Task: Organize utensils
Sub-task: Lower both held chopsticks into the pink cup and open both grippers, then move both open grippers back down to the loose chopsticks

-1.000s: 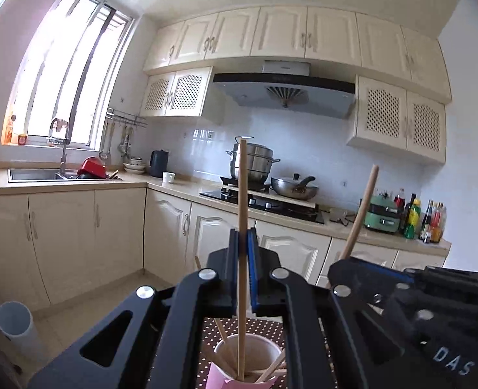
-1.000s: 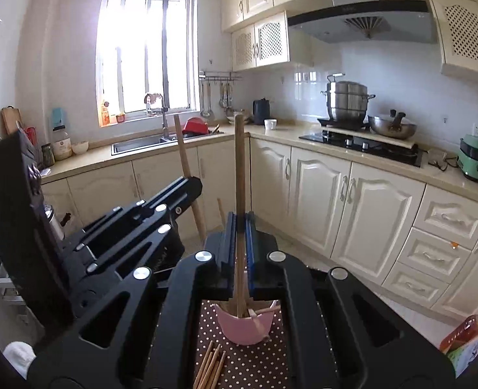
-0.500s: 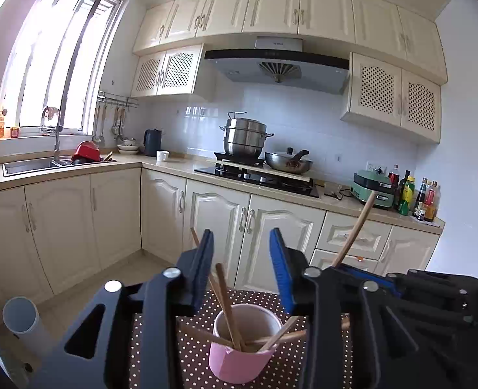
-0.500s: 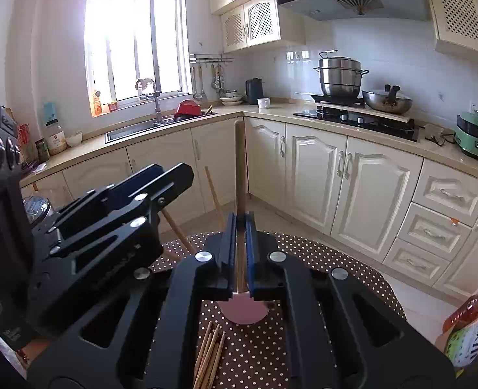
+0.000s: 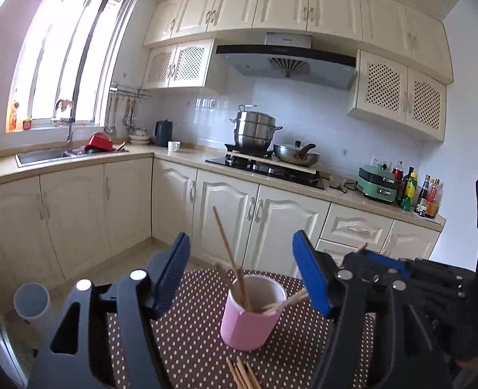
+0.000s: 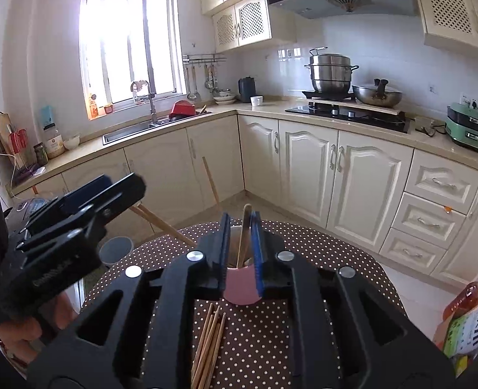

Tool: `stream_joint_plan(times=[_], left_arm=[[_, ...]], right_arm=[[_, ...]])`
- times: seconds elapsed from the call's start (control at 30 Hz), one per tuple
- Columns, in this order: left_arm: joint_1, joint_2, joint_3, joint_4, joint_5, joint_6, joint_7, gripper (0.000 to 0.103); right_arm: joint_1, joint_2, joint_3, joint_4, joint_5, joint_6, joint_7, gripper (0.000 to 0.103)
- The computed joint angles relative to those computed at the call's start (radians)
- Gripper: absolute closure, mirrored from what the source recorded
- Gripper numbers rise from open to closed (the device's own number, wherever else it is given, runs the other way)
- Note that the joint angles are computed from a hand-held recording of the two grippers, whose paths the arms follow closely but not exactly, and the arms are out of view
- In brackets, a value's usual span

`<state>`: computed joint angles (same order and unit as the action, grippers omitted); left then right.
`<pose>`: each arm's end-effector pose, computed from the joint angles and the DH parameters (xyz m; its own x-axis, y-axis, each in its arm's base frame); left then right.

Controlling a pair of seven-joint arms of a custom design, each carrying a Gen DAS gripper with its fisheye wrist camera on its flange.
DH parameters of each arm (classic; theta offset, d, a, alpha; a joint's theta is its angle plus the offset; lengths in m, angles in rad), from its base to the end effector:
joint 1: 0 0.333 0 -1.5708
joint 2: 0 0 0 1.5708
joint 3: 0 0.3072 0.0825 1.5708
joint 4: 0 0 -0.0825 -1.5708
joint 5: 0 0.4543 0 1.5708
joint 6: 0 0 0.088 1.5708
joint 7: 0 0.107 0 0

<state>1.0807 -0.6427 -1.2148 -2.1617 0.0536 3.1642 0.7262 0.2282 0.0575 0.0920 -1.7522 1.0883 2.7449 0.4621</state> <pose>0.5769 -0.2030 0.5760 0.1648 -0.9725 0.1649 -0.2288 -0.2003 -0.9527 0.6705 0.1836 0.5941 0.6113 -0.7852 -0.0982 -0.3651 -0.1697 -0.9154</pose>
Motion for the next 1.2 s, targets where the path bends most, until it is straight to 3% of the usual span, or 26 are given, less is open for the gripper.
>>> stream_joint_plan(times=[0.23, 0.5, 0.63, 0.9, 1.03, 1.2], left_arm=[[-0.174, -0.033, 0.13, -0.107, 0.009, -0.05, -0.023, 0.037], [-0.302, -0.033, 0.208, -0.179, 0.084, -0.12, -0.056, 0.037], [-0.36, 0.029, 0.242, -0.202, 0.12, -0.164, -0.072, 0.037], [-0.43, 0.169, 0.295, -0.221, 0.188, -0.225, -0.109, 0.037], [-0.469, 0.226, 0.334, -0.232, 0.219, -0.234, -0.13, 0.037], [-0.503, 0.284, 0.372, -0.226, 0.275, -0.247, -0.159, 0.037]], right_arm=[[0.011, -0.077, -0.025, -0.085, 0.082, -0.015, -0.064, 0.086], [0.048, -0.148, -0.066, -0.203, 0.116, -0.013, -0.106, 0.078], [0.056, -0.141, -0.071, -0.241, 0.029, -0.032, -0.049, 0.077], [0.05, -0.055, -0.043, -0.258, -0.277, -0.11, 0.186, 0.077], [0.047, -0.014, -0.023, -0.265, -0.43, -0.062, 0.306, 0.077], [0.022, 0.02, -0.004, -0.244, -0.47, -0.091, 0.348, 0.077]])
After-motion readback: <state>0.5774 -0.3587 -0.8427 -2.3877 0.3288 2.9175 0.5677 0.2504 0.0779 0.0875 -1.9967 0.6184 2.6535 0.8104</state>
